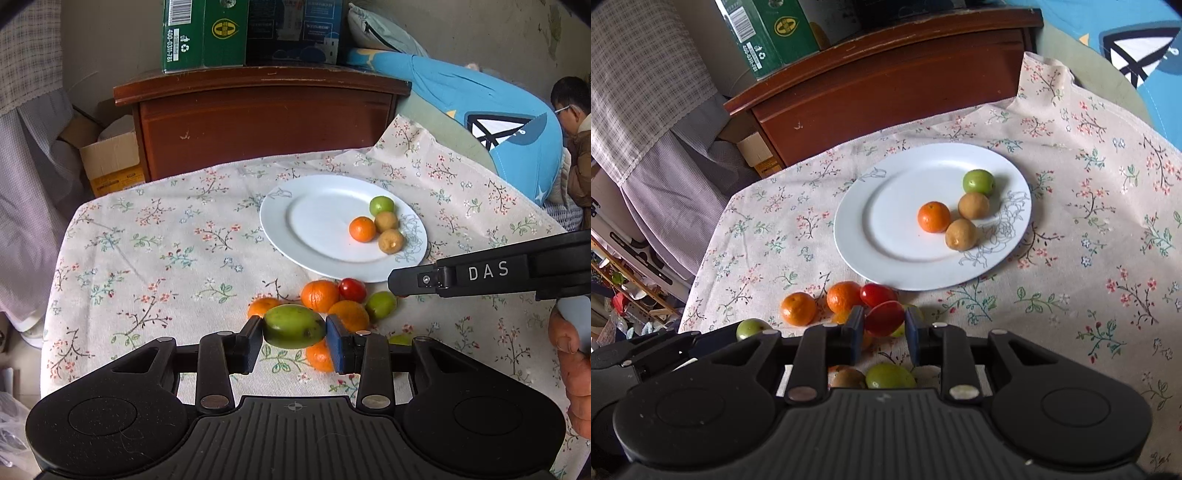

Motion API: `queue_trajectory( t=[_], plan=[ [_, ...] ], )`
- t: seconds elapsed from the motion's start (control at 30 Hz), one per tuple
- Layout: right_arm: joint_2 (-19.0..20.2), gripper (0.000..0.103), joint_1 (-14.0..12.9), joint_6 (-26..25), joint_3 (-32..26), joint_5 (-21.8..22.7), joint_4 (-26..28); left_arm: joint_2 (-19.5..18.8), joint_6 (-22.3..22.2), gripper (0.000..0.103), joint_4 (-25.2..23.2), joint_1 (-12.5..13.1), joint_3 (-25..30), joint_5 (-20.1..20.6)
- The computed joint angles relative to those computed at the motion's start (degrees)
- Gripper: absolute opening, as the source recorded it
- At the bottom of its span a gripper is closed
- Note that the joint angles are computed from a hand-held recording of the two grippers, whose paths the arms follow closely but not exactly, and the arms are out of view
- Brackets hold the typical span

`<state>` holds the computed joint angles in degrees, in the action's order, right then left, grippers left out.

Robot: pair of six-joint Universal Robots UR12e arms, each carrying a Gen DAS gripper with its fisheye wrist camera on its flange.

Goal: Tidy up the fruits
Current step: 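Carry the lime and cherry tomato onto the plate and open both grippers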

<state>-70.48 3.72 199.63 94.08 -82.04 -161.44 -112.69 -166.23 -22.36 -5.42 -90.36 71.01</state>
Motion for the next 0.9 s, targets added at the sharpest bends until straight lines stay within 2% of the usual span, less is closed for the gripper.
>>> queue_trajectory(
  t=[0.13,0.27,0.63,0.9],
  plan=[
    [0.2,0.024,-0.7,-1.9,-1.2,0.5,-2.8,-1.4,-1.2,0.035,-0.3,0.3,2.8,-1.4],
    [1.5,0.024,-1.1,-5.4,-3.0,-0.4,-5.0,-3.6,-0.4,0.035,0.6,0.0,6.0,-0.8],
    [4.8,0.024,-2.5,-3.0,-6.4,-0.1,-3.3,-8.7,2.1,0.035,-1.2,-1.3,12.7,-1.4],
    [6.8,0.024,-2.6,-3.7,-8.4,-1.1,-2.0,-11.1,2.7,0.035,-4.0,-2.0,15.6,-0.7]
  ],
)
